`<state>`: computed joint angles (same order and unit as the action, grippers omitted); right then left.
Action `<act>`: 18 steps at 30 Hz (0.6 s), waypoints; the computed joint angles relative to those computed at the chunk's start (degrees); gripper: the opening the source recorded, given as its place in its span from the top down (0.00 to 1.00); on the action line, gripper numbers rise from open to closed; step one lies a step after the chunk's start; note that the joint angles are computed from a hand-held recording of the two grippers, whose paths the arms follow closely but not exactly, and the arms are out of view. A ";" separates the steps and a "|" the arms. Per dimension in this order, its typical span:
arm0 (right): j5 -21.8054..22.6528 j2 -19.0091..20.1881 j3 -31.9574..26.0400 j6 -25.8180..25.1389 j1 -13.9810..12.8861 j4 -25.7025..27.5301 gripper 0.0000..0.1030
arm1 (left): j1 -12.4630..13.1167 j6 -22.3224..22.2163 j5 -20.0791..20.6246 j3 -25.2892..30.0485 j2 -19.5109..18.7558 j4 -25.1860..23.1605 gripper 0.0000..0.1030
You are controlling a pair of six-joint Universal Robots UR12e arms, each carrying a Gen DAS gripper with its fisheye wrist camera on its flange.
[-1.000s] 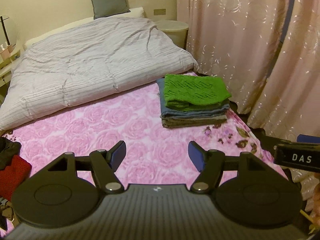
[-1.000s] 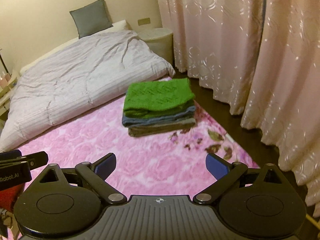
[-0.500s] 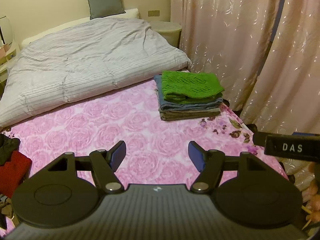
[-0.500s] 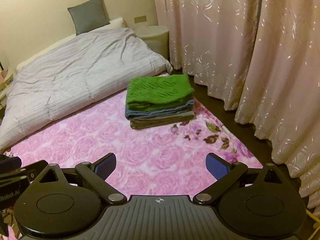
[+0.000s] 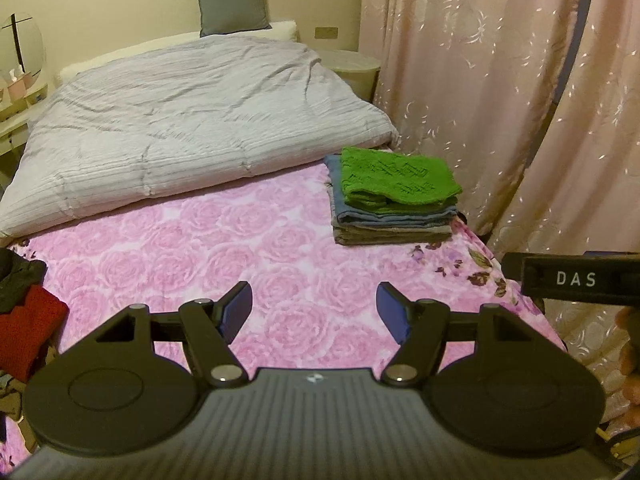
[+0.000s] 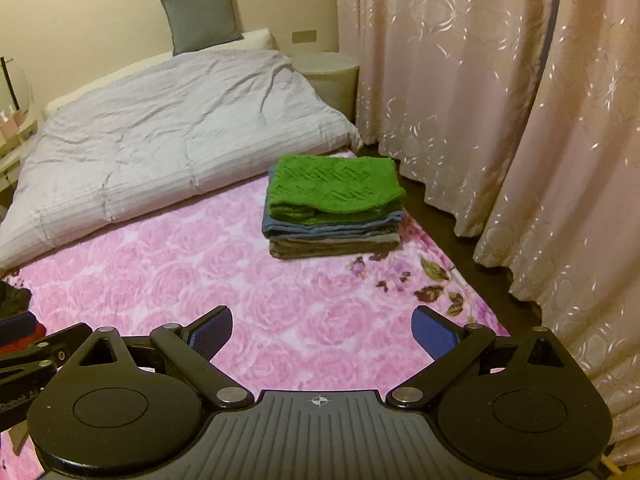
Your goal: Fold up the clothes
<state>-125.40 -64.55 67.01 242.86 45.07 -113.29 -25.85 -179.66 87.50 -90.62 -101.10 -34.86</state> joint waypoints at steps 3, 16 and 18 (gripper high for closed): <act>1.37 -0.79 1.28 0.54 -0.59 0.17 0.04 | -0.75 0.27 1.14 0.75 -0.59 -0.97 0.37; 5.37 -3.91 9.25 -2.58 -4.64 -7.12 0.04 | -5.36 1.93 8.18 6.60 -6.01 -5.01 0.37; 5.67 -3.99 9.76 -3.48 -5.15 -7.53 0.04 | -5.80 1.46 8.78 7.65 -6.99 -5.36 0.37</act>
